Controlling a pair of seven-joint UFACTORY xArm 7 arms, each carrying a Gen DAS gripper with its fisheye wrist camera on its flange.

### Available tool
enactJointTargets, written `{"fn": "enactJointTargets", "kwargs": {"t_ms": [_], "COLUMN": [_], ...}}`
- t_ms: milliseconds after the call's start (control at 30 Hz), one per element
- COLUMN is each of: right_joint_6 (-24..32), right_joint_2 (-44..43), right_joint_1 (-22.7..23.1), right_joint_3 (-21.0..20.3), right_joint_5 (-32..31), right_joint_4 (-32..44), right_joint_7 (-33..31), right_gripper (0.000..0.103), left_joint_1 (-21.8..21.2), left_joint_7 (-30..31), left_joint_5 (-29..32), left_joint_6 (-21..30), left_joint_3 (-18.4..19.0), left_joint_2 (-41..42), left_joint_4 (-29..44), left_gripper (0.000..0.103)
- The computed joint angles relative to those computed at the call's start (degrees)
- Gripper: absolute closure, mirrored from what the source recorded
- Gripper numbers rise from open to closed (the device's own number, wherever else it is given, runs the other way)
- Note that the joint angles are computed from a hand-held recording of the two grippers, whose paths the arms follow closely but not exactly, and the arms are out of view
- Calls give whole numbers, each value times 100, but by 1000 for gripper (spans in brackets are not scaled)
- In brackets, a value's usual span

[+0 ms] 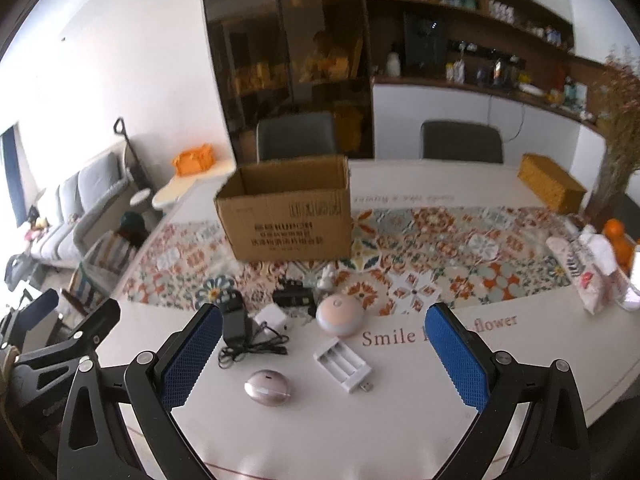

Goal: Organize rigid objects
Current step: 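Lower the right gripper onto the white battery charger tray and close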

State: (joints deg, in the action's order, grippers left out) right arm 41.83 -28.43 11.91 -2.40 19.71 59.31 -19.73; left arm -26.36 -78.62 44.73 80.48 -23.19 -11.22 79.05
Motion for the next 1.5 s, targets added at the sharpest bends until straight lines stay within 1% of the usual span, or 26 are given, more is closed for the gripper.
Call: {"fn": "enactJointTargets", "kwargs": {"t_ms": [100, 167, 300, 467, 567, 667, 800, 900, 1000, 1033, 1100, 1133, 1267, 1467, 1500], "right_joint_6": [305, 529, 861, 1104, 1027, 803, 419, 40, -394, -563, -568, -604, -652, -862, -896], "right_joint_2": [493, 801, 1216, 1528, 1659, 1667, 1595, 1577, 1570, 1607, 1722, 1798, 1974, 2163, 2193], "right_joint_1": [106, 69, -125, -381, -448, -492, -466, -444, -408, -426, -372, -390, -397, -299, -280], "right_joint_3": [-203, -254, -201, -20, 104, 244, 350, 466, 591, 683, 657, 693, 695, 677, 663], "right_joint_5": [194, 327, 529, 505, 453, 268, 118, -152, -499, -764, -845, -1007, -1358, -1376, -1305], "right_joint_4": [340, 531, 737, 796, 711, 502, 94, -173, -399, -468, -445, -444, -433, -474, -476], "right_joint_7": [-372, -608, -910, -975, -972, -775, -520, -111, 344, 608, 785, 1014, 1492, 1616, 1575], "right_gripper": [1, 1, 1, 1, 1, 2, 2, 3, 3, 3, 3, 3, 3, 3, 3], "left_joint_1": [-9, -77, -293, -438, -411, -321, -157, -35, 68, 96, 136, 151, 199, 240, 241], "left_joint_7": [-224, -319, -393, -323, -256, -132, 230, 471, 702, 811, 949, 1025, 1248, 1402, 1428], "left_joint_5": [-172, -214, -312, -565, -696, -810, -1065, -1247, -1275, -1292, -1301, -1301, -1413, -1452, -1444], "left_joint_6": [109, 196, 387, 310, -1, -388, -912, -1301, -1586, -1691, -1858, -1952, -2193, -2239, -2237], "left_joint_3": [40, 96, 261, 481, 598, 679, 780, 835, 841, 851, 862, 869, 919, 963, 967], "left_joint_2": [296, 473, 778, 887, 817, 733, 678, 592, 608, 629, 670, 696, 766, 849, 861], "left_joint_4": [172, 275, 432, 304, 3, -292, -673, -940, -1087, -1113, -1152, -1169, -1224, -1254, -1248], "left_gripper": [0, 0, 0, 0, 0, 0, 0, 0, 0, 0, 0, 0, 0, 0, 0]}}
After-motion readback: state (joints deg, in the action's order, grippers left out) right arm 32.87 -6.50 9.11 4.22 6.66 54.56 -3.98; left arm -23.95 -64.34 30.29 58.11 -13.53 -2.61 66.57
